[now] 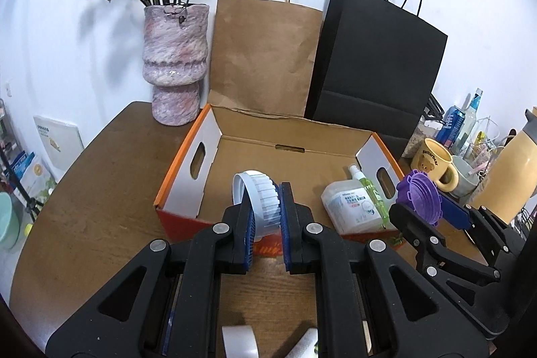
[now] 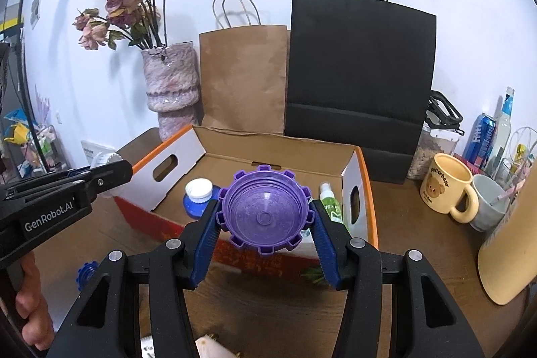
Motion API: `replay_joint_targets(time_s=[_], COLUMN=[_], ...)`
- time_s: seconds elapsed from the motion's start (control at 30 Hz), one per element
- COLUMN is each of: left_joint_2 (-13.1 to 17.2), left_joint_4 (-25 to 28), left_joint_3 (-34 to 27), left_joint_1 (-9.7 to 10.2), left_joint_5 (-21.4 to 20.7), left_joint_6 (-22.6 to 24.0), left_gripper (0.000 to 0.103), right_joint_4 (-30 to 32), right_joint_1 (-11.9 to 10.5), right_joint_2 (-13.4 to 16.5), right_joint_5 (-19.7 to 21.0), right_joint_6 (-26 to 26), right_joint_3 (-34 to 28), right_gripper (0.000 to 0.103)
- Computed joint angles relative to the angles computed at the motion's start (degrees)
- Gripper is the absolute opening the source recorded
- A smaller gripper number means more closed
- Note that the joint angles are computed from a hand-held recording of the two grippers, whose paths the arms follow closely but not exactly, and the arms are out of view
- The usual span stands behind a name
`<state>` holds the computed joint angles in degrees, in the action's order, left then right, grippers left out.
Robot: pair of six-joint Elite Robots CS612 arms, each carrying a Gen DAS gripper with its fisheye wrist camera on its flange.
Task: Organize rigid objects
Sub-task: 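Carry the white cap and purple cap into the cardboard box with both tools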
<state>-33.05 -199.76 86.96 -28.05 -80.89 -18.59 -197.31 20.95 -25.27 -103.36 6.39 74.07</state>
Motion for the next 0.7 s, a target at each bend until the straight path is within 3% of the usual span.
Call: replay_joint_targets(time_s=[0.7], left_joint_2=[4.58], left_joint_4=[7.62], left_joint_3=[-10.52], left_joint_1=[0.75], left_joint_5=[0.58], left_joint_6=[1.8], left_gripper=[0.01], right_joint_4=[7.27], right_joint_1=[-1.32], right_joint_2=[4.54], right_joint_5=[0.02], right_joint_6=[-2.6], right_joint_3=[-10.03], right_gripper=[0.057])
